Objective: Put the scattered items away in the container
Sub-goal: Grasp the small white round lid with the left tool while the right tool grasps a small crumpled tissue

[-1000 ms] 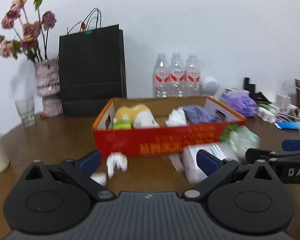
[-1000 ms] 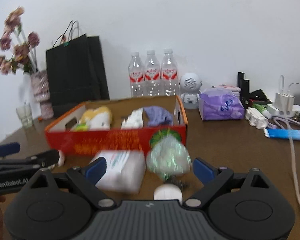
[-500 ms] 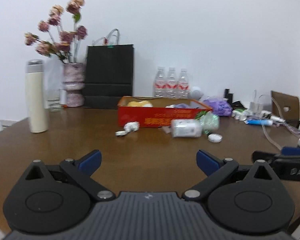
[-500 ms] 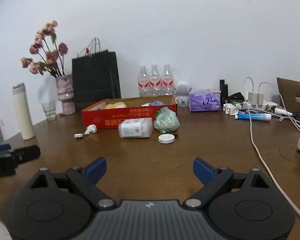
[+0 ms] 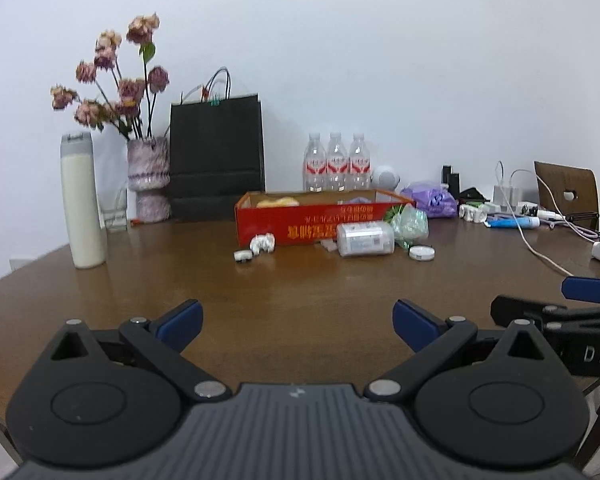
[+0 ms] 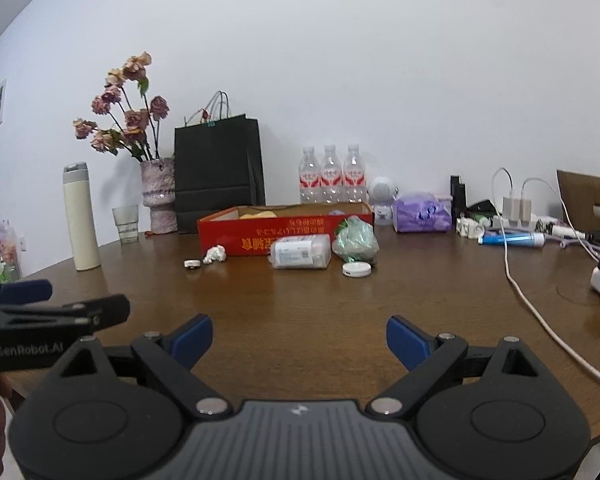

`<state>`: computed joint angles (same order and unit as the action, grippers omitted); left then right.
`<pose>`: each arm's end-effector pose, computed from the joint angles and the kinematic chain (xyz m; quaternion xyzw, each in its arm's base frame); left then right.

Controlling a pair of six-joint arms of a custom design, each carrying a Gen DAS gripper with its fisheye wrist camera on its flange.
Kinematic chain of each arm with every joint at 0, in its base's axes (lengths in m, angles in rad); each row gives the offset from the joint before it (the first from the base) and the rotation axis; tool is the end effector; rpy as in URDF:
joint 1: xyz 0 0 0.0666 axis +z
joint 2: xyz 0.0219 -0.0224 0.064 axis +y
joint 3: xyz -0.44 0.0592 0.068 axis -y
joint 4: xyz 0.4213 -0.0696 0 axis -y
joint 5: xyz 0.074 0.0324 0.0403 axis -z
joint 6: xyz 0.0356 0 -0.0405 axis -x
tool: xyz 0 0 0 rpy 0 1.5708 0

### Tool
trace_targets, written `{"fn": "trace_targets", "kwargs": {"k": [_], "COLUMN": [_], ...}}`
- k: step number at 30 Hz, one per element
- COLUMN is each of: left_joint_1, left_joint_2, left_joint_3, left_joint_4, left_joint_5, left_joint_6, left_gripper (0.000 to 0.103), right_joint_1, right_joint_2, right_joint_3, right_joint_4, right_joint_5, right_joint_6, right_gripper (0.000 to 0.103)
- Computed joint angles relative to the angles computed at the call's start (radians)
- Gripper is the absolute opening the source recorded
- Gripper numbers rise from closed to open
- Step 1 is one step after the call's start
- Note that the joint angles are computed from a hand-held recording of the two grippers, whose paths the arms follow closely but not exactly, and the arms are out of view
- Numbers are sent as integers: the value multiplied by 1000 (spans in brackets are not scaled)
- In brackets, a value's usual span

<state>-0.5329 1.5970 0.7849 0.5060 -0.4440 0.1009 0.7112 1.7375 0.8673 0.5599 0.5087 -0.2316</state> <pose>0.4317 -0.2373 0.2307 0.0415 0.7965 -0.0109 0.6032 0.4158 0.3349 0.1989 -0.0417 0.7947 0.0779 0.6005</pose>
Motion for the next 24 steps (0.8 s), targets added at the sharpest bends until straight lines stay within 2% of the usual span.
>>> {"fn": "trace_targets", "kwargs": {"k": [2, 4, 6, 9, 13, 15, 16, 19, 21, 24], "left_joint_1": [8, 27, 63, 121, 216, 253, 269, 314, 329, 341], "left_joint_2": [6, 5, 6, 42, 128, 178, 204, 282, 331, 380], "left_joint_3": [5, 26, 69, 180, 336, 420, 462, 578, 644, 708], "left_joint_4": [-4, -11, -31, -128, -254, -343, -390, -509, -570, -621], "left_joint_5": [16, 31, 59, 59, 170, 190, 202, 293, 316, 347], "left_joint_6": [-18, -71, -130, -127, -112, -86, -64, 17, 49, 48], "left_gripper": [103, 103, 103, 103, 103, 103, 103, 102, 90, 78], "right_joint_1": [-6, -19, -46, -92, -142, -158, -165, -181, -184, -190], "right_joint_2": [7, 10, 12, 48, 159, 240, 287, 455, 561, 701], "right_joint_3": [6, 27, 72, 199, 441, 594, 686, 989, 1175, 1423], "right_joint_4": [-4, -31, -47, -107, -251, -365, -451, -707, -847, -1025], "right_joint_5": [-7, -22, -85, -188, -335, -396, -426, -507, -509, -558], "right_joint_6": [-13, -28, -8, 11, 39, 37, 31, 12, 29, 39], "right_gripper": [94, 94, 93, 91, 90, 86, 82, 62, 51, 47]}}
